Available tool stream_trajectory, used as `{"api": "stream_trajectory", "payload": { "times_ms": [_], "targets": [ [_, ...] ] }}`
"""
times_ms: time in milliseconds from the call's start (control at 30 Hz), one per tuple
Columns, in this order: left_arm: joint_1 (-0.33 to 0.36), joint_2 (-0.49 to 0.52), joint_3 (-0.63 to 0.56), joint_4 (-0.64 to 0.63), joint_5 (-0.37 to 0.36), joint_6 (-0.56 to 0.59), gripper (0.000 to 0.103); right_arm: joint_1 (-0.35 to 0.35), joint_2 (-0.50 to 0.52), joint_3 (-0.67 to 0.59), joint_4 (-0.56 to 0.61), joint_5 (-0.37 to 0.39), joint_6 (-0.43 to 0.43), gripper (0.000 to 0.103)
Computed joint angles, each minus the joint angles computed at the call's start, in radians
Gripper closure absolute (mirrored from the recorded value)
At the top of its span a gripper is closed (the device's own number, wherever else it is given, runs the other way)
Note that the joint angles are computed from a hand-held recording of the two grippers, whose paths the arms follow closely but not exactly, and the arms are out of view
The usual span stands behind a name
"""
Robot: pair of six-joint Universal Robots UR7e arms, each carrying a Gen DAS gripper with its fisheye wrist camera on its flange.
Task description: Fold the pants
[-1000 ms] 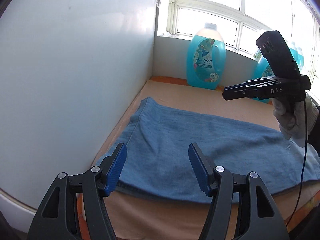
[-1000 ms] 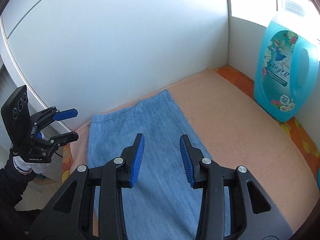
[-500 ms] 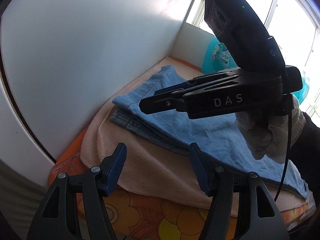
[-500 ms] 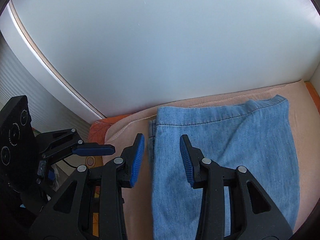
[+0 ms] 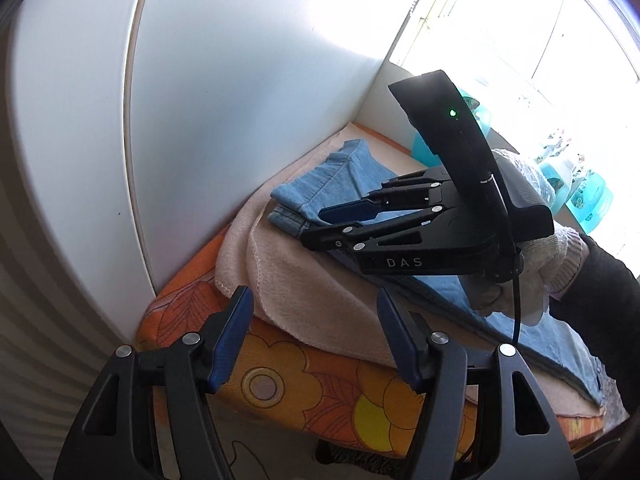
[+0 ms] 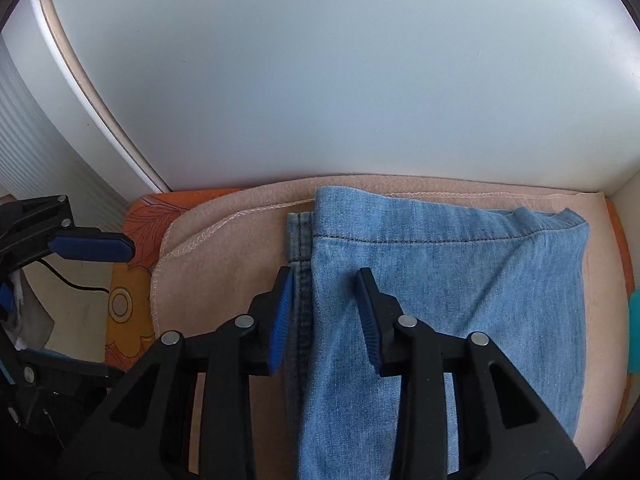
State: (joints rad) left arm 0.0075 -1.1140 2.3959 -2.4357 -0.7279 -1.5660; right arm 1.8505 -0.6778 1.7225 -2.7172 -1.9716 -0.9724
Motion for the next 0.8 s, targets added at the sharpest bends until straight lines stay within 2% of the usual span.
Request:
{"api": "stream_trajectory", "payload": {
  "times_ms": [67,200,367,467,633,667,767,800],
  "targets": [
    [0.006,0.01,-0.001,-0.044,0.011,0.024,0.039,-0.025,-0.021,-0.021,0.064,0.045,0.064,0.089],
    [0.036,0.043,0.005,-0.216,0.022,0.096,0.039,-0.102,-0.072,-0.052,0.199,0.213,0.155,0.09],
    [0.099,0.102,-0.011,-0.418,0.055,0.21,0.039,-0.181,-0.121,-0.076,0.293,0.342,0.231,0.09],
    [0.166,0.17,-0.029,-0.626,0.018,0.297,0.039,-0.203,-0.136,-0.07,0.3,0.361,0.236,0.09],
    [0.24,0.26,-0.066,-0.817,-0.035,0.395,0.039,-0.243,-0.161,-0.079,0.354,0.405,0.21,0.09],
    [0.251,0.266,-0.063,-0.854,-0.048,0.396,0.039,-0.25,-0.163,-0.094,0.382,0.409,0.209,0.089],
    [0.263,0.272,-0.055,-0.925,-0.06,0.394,0.039,-0.279,-0.167,-0.168,0.507,0.429,0.224,0.07],
    [0.264,0.272,-0.056,-0.929,-0.059,0.4,0.039,-0.289,-0.175,-0.171,0.515,0.439,0.223,0.068]
  ]
}}
